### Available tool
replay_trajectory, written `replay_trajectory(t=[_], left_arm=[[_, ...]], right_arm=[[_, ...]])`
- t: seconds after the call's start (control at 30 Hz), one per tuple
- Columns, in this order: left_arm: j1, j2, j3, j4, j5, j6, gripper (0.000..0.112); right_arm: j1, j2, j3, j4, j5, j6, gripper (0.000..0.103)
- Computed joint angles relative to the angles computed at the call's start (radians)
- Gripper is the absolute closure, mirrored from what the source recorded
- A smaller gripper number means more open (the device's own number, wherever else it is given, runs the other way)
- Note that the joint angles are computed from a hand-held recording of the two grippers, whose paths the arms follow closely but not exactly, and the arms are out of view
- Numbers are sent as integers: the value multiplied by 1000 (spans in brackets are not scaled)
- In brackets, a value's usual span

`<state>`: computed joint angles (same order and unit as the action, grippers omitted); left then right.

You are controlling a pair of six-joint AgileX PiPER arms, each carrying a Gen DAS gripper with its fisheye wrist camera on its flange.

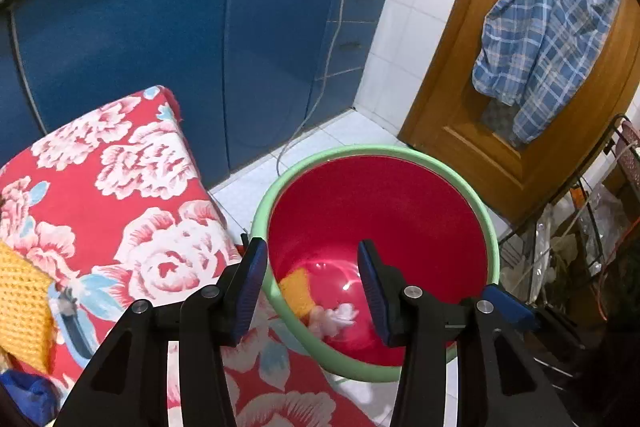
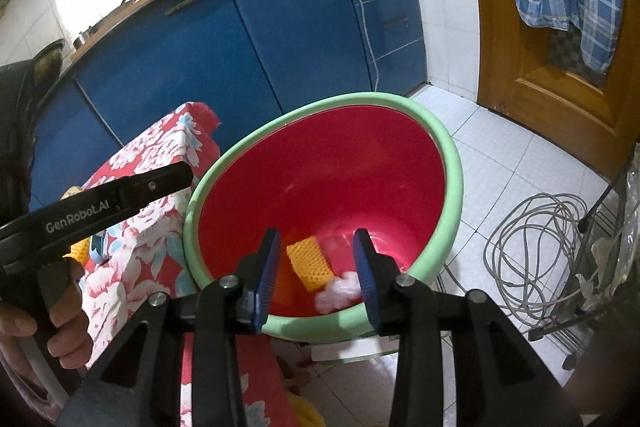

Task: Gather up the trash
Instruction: 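Move both open tools back over the table items, then grasp the pale yellow sponge with the right tool while the left tool grasps the white medicine box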

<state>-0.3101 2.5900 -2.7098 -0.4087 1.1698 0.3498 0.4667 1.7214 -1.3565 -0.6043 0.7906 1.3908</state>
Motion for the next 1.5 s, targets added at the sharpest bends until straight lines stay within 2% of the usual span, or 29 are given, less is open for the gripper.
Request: replay_trajectory(t=[0.47, 0.77, 0.93, 1.1, 1.4, 1.5], left_arm=[[63, -354, 584, -61, -234, 130, 64], [167, -533, 822, -95, -292, 165, 64], [242, -607, 920, -116, -324, 204, 64], [324, -657, 984, -140, -339, 232, 62], [431, -669, 1027, -108, -359, 224, 61], [453, -660, 1027, -91, -373, 213, 56]], right_arm=[[121, -71, -31, -74, 99, 88, 61], [224, -42, -142, -101, 164, 101, 57], [272, 2, -227, -96, 189, 76, 57], [312, 54, -314, -90, 219, 53, 49], [346, 144, -447, -41, 229, -18, 41], [351, 174, -484, -25, 235, -36, 40]])
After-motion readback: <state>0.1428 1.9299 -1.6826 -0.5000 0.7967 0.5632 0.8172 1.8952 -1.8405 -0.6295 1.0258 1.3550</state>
